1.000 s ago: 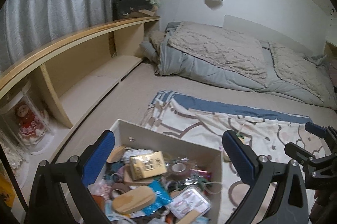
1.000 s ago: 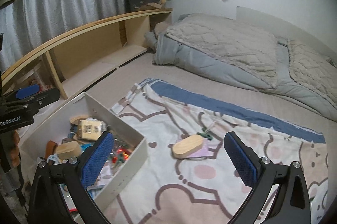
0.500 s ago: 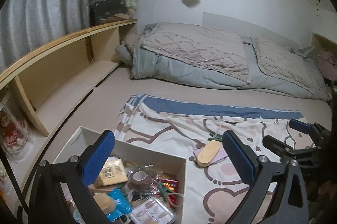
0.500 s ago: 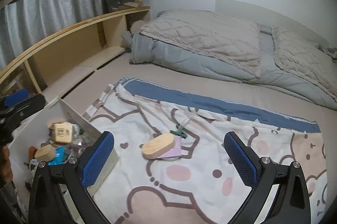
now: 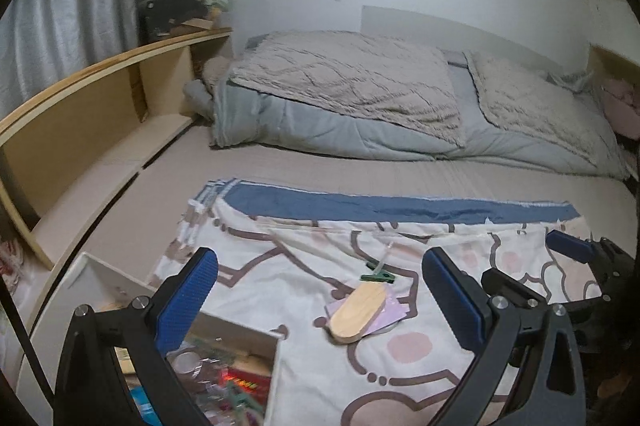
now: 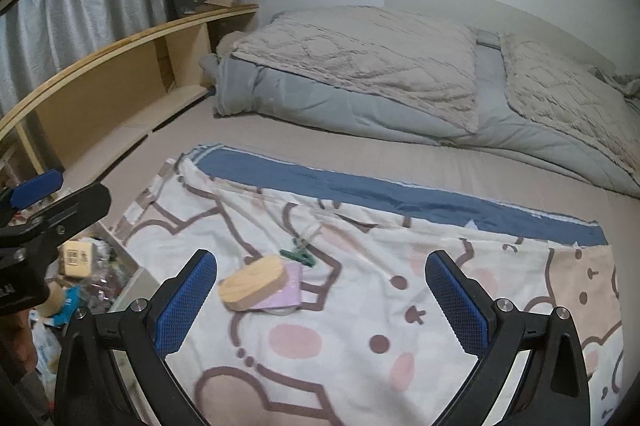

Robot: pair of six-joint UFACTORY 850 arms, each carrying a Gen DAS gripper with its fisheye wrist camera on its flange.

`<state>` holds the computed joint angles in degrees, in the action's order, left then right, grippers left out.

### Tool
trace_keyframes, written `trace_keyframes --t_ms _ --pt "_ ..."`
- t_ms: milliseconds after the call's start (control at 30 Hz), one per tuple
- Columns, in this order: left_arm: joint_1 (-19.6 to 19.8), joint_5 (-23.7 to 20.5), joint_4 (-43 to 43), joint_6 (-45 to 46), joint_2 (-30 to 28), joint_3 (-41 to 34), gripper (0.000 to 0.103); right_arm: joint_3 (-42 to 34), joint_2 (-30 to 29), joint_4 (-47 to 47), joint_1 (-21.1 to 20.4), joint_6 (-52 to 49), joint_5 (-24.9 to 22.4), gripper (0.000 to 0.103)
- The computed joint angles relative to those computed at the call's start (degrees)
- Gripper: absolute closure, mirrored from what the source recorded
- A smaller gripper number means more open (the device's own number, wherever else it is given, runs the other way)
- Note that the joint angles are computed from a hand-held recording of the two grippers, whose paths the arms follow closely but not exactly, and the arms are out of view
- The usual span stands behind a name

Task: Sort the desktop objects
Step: 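Move both tools back toward the wooden block on the pink card, then close the left tool on the second oval wooden block and lift it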

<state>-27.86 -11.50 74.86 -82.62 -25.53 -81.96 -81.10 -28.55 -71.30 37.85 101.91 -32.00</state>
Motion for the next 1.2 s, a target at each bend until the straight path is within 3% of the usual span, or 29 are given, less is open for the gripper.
trace_keyframes --t_ms 267,500,700,767,900,1033,1200 --pt "-2.0 0.6 -13.1 11.6 -7.6 -7.8 0.000 5.2 1.8 0.0 -3.0 0.3 0.9 0.000" --pt "-2.4 0.0 -30.9 26.1 -14.6 -14.0 0.000 9.6 2.8 -1.2 -4.9 1.6 2.7 0.000" --pt "-2.0 -3.3 -36.2 30.8 -20.8 -19.1 0.003 11.5 3.0 -3.2 -5.8 3.6 4.4 0.000" --pt "-1.4 -4.2 -41.9 35.7 -22.8 -21.0 0.011 12.0 3.2 -4.1 -6.0 4.4 5.0 0.000" --pt "-0.5 -6.3 -49.5 42.1 -26.0 -24.3 0.013 12.5 3.3 -5.7 -6.2 5.8 5.5 0.000" --pt "0.4 -8.3 -56.2 48.2 -28.3 -27.2 0.029 13.2 3.8 -7.3 -6.8 8.4 6.6 0.000" --pt "1.4 -7.6 -65.6 55.9 -29.1 -27.9 0.046 13.5 3.6 -7.4 -7.4 9.6 7.3 0.000"
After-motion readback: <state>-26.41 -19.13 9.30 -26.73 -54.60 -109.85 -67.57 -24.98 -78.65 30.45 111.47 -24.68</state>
